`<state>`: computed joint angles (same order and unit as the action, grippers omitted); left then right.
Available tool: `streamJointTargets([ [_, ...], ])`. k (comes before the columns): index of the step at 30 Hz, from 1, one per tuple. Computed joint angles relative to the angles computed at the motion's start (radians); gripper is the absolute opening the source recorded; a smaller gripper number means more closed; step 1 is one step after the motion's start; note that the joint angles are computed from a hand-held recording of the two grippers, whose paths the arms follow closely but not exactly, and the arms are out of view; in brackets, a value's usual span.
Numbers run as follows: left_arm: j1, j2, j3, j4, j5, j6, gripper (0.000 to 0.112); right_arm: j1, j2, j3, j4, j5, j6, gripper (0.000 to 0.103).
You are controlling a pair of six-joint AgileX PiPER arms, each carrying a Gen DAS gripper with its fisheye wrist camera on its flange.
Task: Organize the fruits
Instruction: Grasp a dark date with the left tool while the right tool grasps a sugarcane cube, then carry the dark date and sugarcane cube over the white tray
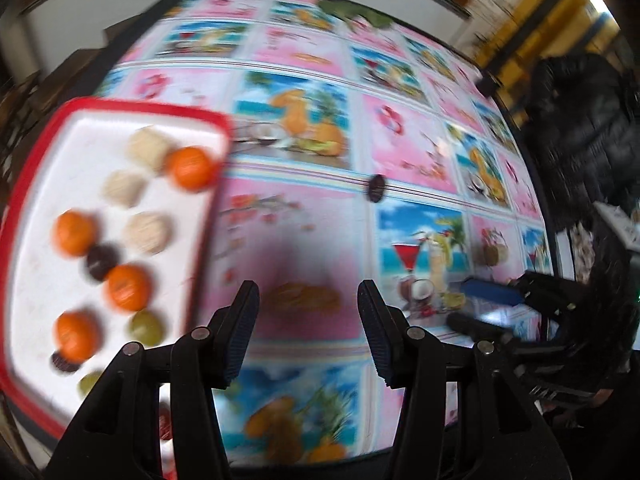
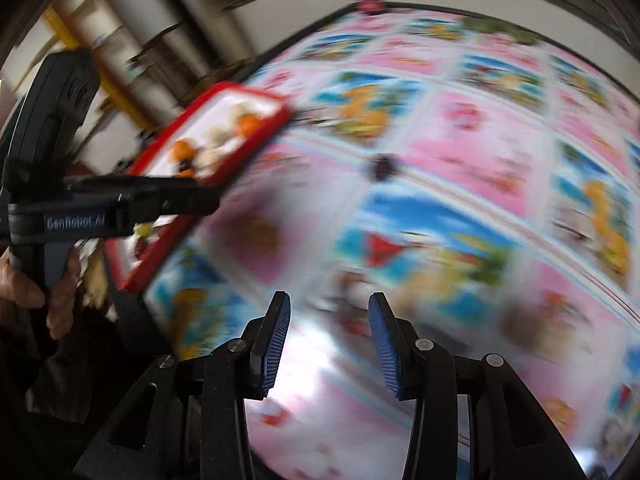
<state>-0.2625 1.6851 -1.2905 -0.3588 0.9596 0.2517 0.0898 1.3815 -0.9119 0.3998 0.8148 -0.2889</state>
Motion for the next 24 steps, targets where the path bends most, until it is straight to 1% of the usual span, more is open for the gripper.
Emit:
streamJointTargets([
  [2, -0.04, 0.044, -0.037, -0.002, -0.004, -0.008, 0.05, -0.05, -0.037, 0.007, -0.066, 0.01, 0.049, 0.043],
  [5, -0.119, 0.167, -0.166, 0.021, -0.002, -0.03, 0.05, -0.134, -0.078, 0.013, -0.117, 0.018, 0.075, 0.045],
  [7, -0.158, 0.236, -0.249, 0.044, 0.008, -0.05, 0.05, -0.166, -0.078, 0.008, -0.166, 0.017, 0.108, 0.046],
  [12, -0.21, 0.36, -0.392, 0.123, 0.047, -0.105, 0.049, -0.28, -0.051, 0.018, -0.161, 0.02, 0.071, 0.046],
  [13, -0.215, 0.373, -0.406, 0.139, 0.045, -0.119, 0.047, -0.292, -0.036, 0.02, -0.159, 0.014, 0.067, 0.046],
  [14, -0.219, 0.377, -0.414, 0.152, 0.034, -0.126, 0.042, -0.311, -0.027, 0.027, -0.154, 0.01, 0.057, 0.046],
  [15, -0.22, 0.388, -0.435, 0.156, 0.045, -0.134, 0.041, -0.311, -0.014, 0.031, -0.157, -0.001, 0.064, 0.046],
  [17, -0.21, 0.406, -0.47, 0.131, 0.071, -0.126, 0.02, -0.322, 0.015, 0.032, -0.153, -0.01, 0.057, 0.046],
  [18, -0.208, 0.409, -0.472, 0.127, 0.073, -0.125, 0.015, -0.323, 0.031, 0.034, -0.149, -0.019, 0.06, 0.046],
  [19, -0.203, 0.409, -0.468, 0.116, 0.073, -0.117, 0.015, -0.325, 0.048, 0.033, -0.144, -0.024, 0.059, 0.045],
  [20, -0.197, 0.398, -0.449, 0.104, 0.067, -0.103, 0.015, -0.323, 0.064, 0.029, -0.142, -0.027, 0.059, 0.039],
  [21, -0.196, 0.393, -0.438, 0.101, 0.062, -0.1, 0.015, -0.318, 0.07, 0.032, -0.151, -0.035, 0.069, 0.031],
  [24, -0.176, 0.36, -0.385, 0.069, 0.062, -0.078, 0.015, -0.286, 0.066, 0.037, -0.165, -0.052, 0.073, 0.031],
])
